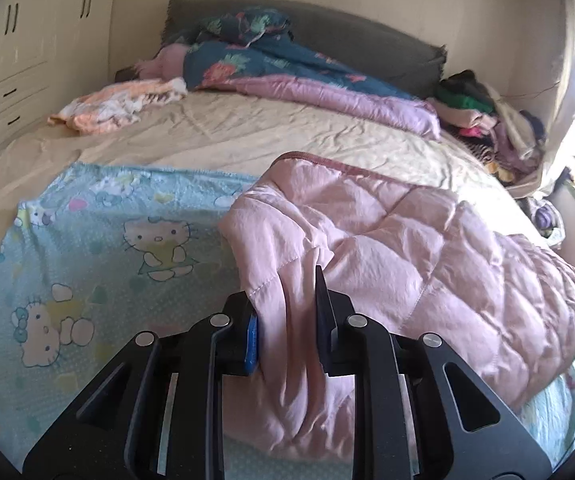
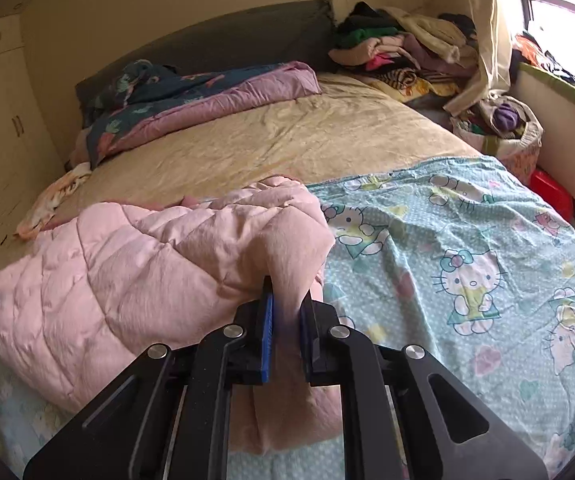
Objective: Fold large clothes
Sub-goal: 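Grasp the folded jacket edge with both grippers and tuck it under, then open both grippers and pull them back from the folded jacket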
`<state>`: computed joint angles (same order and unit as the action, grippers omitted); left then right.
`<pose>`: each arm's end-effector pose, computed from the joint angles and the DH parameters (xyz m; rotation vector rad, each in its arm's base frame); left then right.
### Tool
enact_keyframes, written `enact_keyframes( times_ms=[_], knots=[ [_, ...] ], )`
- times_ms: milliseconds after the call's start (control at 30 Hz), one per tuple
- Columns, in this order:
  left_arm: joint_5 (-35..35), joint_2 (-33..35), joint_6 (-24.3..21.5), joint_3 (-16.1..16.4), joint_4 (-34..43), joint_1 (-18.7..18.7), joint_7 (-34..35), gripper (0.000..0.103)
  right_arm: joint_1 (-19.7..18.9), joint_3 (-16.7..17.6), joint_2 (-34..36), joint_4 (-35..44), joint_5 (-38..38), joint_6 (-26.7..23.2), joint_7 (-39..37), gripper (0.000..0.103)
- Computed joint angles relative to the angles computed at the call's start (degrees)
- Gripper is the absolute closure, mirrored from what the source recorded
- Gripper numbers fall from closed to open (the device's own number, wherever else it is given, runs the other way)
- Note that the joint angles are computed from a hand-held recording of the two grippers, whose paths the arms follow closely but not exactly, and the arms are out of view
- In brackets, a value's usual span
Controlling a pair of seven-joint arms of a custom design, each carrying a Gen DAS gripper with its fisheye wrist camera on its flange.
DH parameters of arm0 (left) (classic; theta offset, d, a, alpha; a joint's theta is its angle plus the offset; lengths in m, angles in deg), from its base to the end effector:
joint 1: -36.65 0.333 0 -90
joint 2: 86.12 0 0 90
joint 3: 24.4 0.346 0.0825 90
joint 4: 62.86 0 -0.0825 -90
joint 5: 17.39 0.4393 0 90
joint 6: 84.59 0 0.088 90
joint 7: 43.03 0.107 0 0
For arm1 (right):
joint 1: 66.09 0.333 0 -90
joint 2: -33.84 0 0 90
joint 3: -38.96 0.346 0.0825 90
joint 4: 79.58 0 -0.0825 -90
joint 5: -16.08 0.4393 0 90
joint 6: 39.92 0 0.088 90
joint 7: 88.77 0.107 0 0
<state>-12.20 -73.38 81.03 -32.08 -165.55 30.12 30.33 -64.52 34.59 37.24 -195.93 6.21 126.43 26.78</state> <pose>0.7055 -0.1754 0.5385 -1.7507 1.7819 -0.9982 0.6627 -0.0211 0.5168 -1.4045 1.9923 -0.6986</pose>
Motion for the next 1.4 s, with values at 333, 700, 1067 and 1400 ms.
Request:
enact_keyframes(
  times_ms=[333, 700, 1067, 1400],
  knots=[
    [6.8, 4.1, -3.2, 2.5, 3.7, -2.2, -5.1, 0.087, -0.1, 0.1, 4.2, 2.4, 5.3, -3.2, -1.2, 0.093],
    [10.8, 2.2, -5.9, 3.0, 3.0, -2.8, -7.2, 0.072, -1.1, 1.6, -1.5, -2.7, 17.6, -2.3, -9.3, 0.057],
    [16.8, -5.3, -4.0, 2.3, -4.7, -2.2, -11.4, 0.028, 4.2, 0.1, -12.3, -11.9, 32.4, 2.4, -21.8, 0.008],
    [16.6, -12.7, -2.3, -0.3, -12.2, -0.2, -11.7, 0.012, 8.6, -1.5, -20.3, -18.6, 35.3, 5.5, -24.0, 0.004]
  ],
)
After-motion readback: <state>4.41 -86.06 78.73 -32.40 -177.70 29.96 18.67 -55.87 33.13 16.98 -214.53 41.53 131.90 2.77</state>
